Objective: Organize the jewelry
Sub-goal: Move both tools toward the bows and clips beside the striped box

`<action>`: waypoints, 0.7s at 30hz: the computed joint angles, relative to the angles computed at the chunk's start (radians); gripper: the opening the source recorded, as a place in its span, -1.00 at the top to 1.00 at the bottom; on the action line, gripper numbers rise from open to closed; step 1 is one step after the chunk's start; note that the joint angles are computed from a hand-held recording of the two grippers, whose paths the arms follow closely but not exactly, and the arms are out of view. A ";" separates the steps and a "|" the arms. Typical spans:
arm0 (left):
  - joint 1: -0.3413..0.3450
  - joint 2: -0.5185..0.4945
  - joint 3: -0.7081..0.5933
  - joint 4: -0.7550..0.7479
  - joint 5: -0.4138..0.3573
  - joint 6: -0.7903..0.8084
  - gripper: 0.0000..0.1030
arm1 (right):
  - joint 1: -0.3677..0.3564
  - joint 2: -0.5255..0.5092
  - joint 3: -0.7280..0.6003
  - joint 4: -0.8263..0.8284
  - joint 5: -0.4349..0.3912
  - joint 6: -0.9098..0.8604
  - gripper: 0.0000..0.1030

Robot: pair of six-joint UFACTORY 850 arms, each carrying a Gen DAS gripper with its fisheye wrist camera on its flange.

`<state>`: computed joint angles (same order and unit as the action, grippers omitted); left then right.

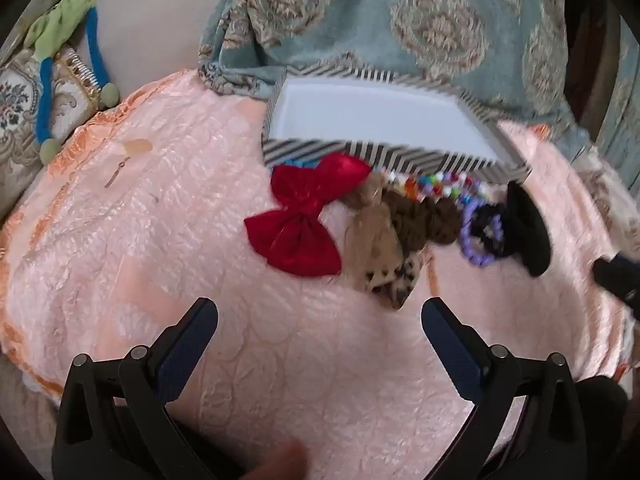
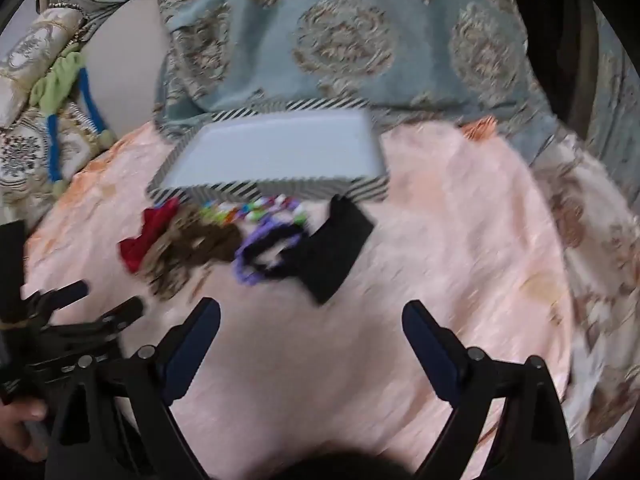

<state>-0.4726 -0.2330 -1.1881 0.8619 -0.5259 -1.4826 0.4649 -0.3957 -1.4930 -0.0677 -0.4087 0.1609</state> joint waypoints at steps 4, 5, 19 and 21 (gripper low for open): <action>0.005 -0.024 -0.034 -0.082 -0.021 0.109 -0.75 | -0.017 0.000 0.011 0.110 -0.009 -0.060 -0.84; 0.001 -0.022 -0.034 -0.087 -0.018 0.113 -0.75 | -0.012 0.013 0.027 0.055 0.011 -0.007 -0.84; -0.034 -0.037 -0.041 0.036 -0.082 0.050 -0.64 | -0.004 0.007 0.023 0.076 -0.006 -0.049 -0.84; -0.029 -0.033 -0.033 0.043 -0.058 0.029 -0.64 | -0.011 0.007 0.025 0.110 -0.004 -0.066 -0.84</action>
<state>-0.5020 -0.2657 -1.2212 0.9050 -0.5839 -1.4536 0.4539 -0.3886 -1.4682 0.0418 -0.4132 0.0947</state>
